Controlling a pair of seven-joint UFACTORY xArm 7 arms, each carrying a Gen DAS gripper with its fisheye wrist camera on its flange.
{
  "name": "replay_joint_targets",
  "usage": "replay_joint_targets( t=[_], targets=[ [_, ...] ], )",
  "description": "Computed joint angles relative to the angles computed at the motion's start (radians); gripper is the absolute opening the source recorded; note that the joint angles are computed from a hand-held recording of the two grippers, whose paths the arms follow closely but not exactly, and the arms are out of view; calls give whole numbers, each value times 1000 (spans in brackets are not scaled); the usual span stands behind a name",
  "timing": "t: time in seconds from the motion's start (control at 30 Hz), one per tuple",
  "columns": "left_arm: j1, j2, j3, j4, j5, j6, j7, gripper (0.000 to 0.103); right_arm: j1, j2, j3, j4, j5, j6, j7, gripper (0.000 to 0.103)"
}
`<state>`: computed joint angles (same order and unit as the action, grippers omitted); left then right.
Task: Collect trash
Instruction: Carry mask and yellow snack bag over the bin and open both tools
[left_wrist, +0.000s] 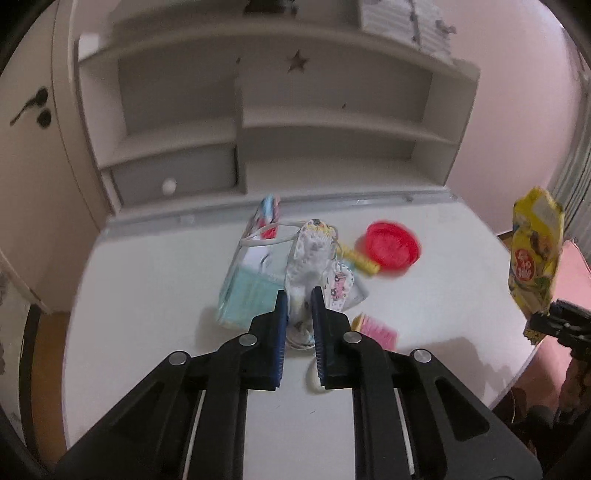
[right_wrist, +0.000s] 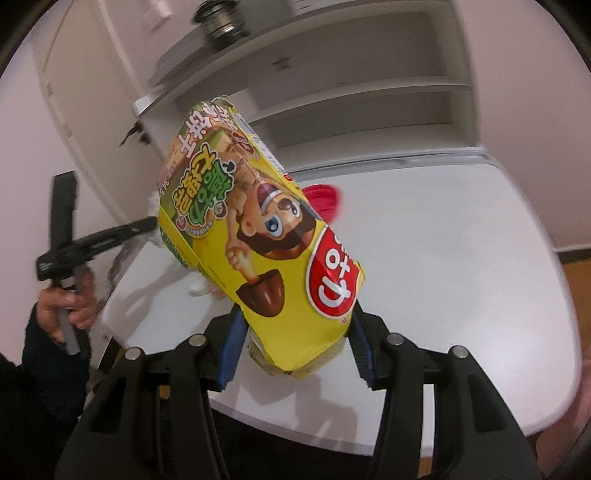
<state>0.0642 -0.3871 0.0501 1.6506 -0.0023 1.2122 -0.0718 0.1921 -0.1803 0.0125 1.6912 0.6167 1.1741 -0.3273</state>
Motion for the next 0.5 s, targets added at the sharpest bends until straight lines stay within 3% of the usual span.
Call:
replay_joint_targets(
  t=[0.13, 0.3, 0.5],
  targets=[
    [-48, 75, -65, 102, -6, 0, -7, 12, -58, -67, -55, -79, -32, -23, 35, 50],
    [-176, 233, -181, 249, -18, -25, -22, 12, -160, -179, -131, -225, -128, -71, 99, 50],
    [-430, 527, -320, 504, 68, -29, -37, 12, -323, -306, -247, -411, -275, -111, 196, 50]
  ],
)
